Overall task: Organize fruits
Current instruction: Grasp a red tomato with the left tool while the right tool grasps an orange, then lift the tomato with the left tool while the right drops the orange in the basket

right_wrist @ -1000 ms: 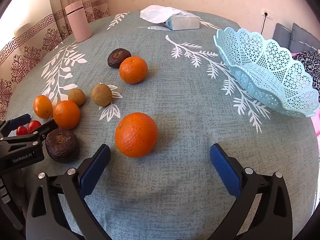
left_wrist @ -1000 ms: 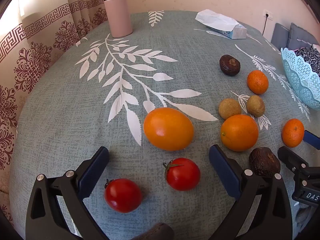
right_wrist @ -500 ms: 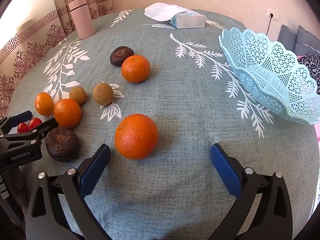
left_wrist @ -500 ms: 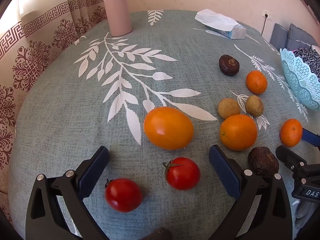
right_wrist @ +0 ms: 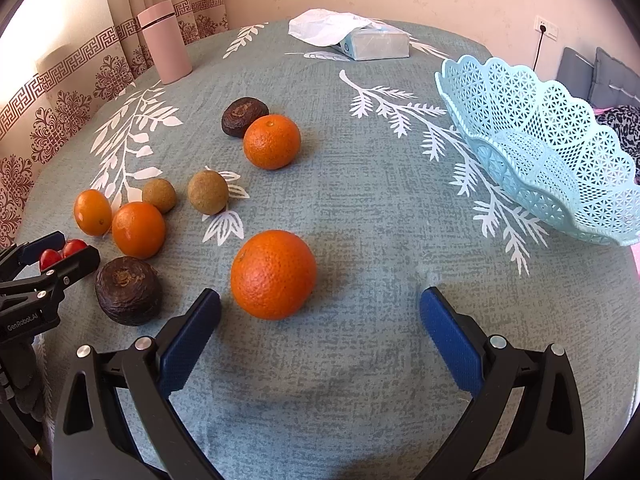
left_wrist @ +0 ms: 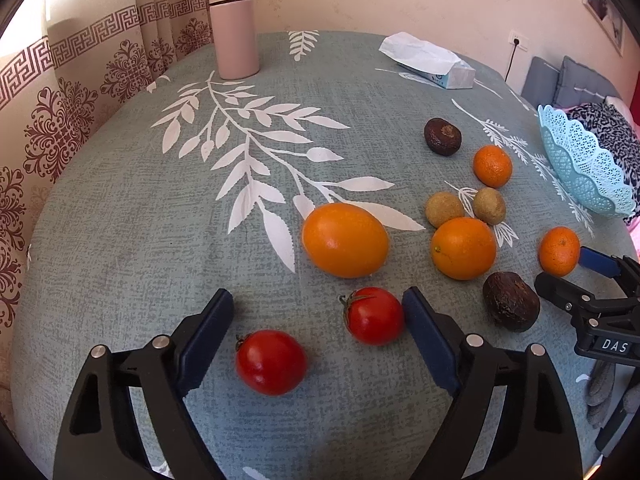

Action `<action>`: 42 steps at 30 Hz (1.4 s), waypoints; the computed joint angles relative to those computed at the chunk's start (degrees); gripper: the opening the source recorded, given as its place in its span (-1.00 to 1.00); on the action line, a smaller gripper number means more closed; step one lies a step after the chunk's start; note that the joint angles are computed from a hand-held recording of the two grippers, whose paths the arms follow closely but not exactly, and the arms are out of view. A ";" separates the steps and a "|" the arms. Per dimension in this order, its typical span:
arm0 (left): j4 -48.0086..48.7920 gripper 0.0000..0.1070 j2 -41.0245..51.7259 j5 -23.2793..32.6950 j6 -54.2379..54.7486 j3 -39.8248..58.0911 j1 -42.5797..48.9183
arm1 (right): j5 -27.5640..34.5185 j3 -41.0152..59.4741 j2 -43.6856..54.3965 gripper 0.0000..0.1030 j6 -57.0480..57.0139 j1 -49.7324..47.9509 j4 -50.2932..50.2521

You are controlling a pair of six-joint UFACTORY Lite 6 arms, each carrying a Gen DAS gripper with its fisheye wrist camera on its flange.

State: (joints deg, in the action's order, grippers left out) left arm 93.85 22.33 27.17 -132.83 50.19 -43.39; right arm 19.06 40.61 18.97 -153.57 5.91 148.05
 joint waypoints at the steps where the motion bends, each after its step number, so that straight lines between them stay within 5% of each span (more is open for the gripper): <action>1: -0.79 0.55 0.27 0.36 0.76 0.45 -0.29 | 0.80 -0.32 -0.23 0.96 2.27 -0.73 -2.52; 6: -2.25 0.33 1.05 3.17 2.00 1.02 -2.59 | 5.72 -1.06 -1.30 0.96 15.92 -5.33 -17.50; 11: -1.31 0.00 1.43 3.62 2.08 1.36 -3.51 | 7.71 -2.64 -4.17 0.88 15.48 -5.01 -17.58; 12: -0.88 -0.08 1.43 3.61 1.78 1.31 -3.64 | 7.75 -2.65 -4.40 0.80 15.28 -4.68 -17.49; 14: 0.00 -0.20 1.32 3.50 1.20 1.23 -3.82 | 7.22 -1.49 -3.49 0.26 17.36 -4.02 -20.36; 19: 5.46 -0.42 -0.30 2.60 -4.14 -0.82 -3.54 | 7.62 0.00 -1.68 -0.27 21.24 -4.07 -25.33; 32: 6.02 -0.46 -5.64 4.82 -5.79 -3.31 -5.59 | 9.60 -6.77 -18.12 -0.27 14.74 -15.66 -17.10; 42: -2.43 -0.46 -3.36 6.99 5.66 6.58 -9.51 | 9.07 5.71 -5.24 -0.26 17.78 -29.52 -16.06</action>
State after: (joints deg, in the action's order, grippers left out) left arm 91.42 18.97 34.16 -127.17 56.77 -52.90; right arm 28.13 46.33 13.74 -135.79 -23.62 131.98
